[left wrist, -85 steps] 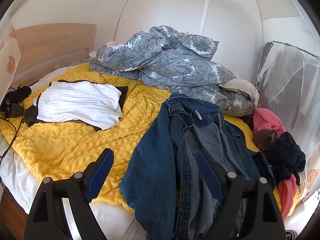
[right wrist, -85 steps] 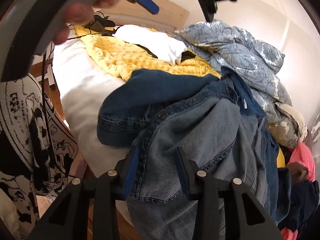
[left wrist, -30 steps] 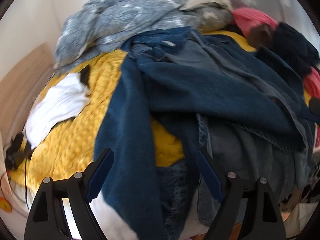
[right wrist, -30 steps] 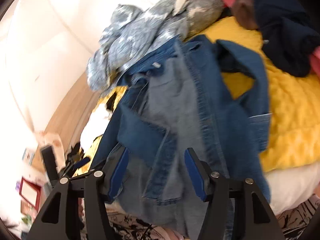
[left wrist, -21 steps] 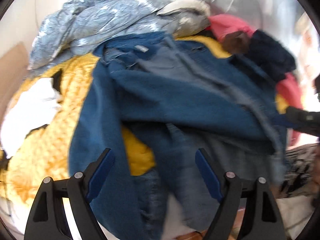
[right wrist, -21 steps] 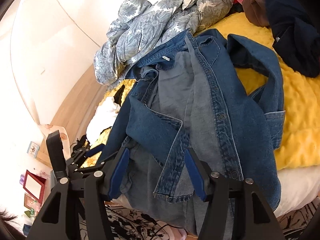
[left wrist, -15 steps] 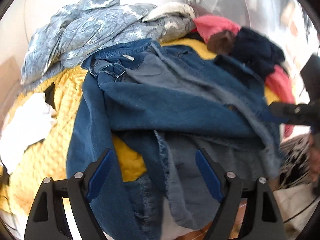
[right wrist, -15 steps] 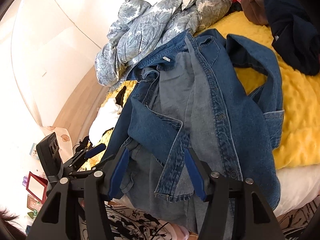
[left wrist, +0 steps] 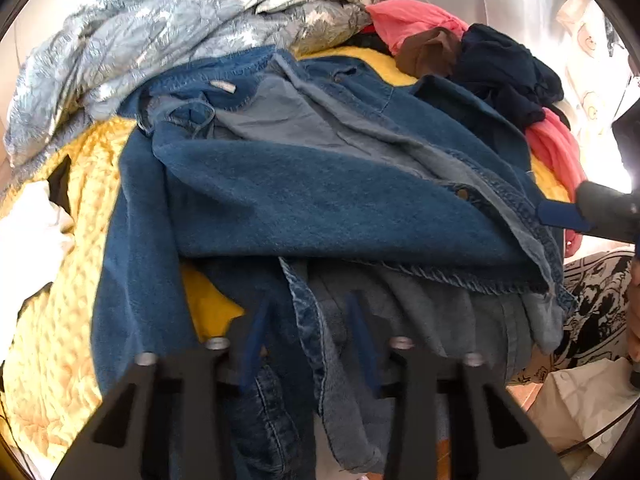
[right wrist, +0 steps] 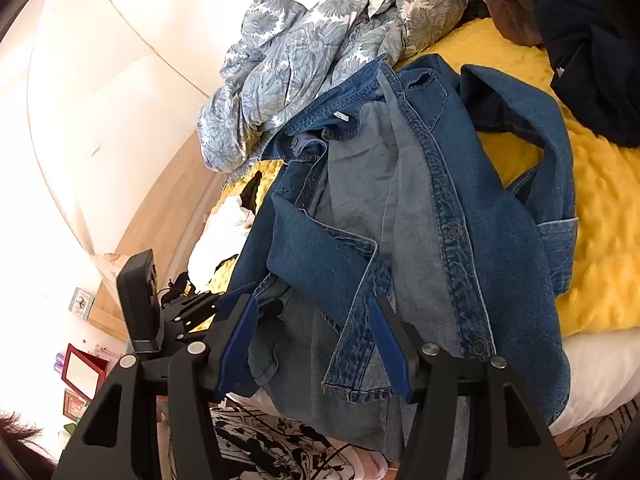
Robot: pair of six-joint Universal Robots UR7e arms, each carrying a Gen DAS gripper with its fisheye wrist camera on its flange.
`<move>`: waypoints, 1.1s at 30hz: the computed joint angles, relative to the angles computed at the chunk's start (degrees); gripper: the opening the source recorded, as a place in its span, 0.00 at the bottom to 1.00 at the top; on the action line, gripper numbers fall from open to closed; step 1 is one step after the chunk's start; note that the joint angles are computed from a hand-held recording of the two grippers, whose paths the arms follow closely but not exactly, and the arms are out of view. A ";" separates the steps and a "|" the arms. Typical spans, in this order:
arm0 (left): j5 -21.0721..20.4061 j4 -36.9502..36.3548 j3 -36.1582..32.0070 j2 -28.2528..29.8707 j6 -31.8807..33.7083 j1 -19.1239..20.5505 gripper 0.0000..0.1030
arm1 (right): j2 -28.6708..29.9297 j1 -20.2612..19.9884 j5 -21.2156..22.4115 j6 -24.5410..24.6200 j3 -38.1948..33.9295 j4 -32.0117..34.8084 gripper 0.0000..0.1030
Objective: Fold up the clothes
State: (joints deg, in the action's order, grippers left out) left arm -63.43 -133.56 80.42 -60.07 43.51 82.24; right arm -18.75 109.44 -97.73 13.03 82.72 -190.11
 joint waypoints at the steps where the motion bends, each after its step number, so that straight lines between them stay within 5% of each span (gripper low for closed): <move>1: 0.09 1.12 -0.56 0.26 -0.69 0.08 0.13 | -0.14 -0.05 0.10 0.03 0.24 -0.17 0.59; 10: -0.59 -2.09 1.88 -1.15 -0.60 0.16 0.05 | -0.75 -0.16 -0.85 0.42 1.61 -2.88 0.61; 19: -7.45 -5.97 8.94 -10.06 -3.74 1.90 0.03 | -1.33 -0.05 -4.07 0.27 2.21 -3.20 0.61; 33: -4.67 -3.96 12.73 -17.36 -11.76 4.71 0.03 | 0.65 0.73 -6.08 -1.32 -3.51 11.39 0.61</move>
State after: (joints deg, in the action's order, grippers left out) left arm -68.10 -137.52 93.16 -77.42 31.75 86.95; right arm -18.10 110.17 -103.81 11.72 79.21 -178.72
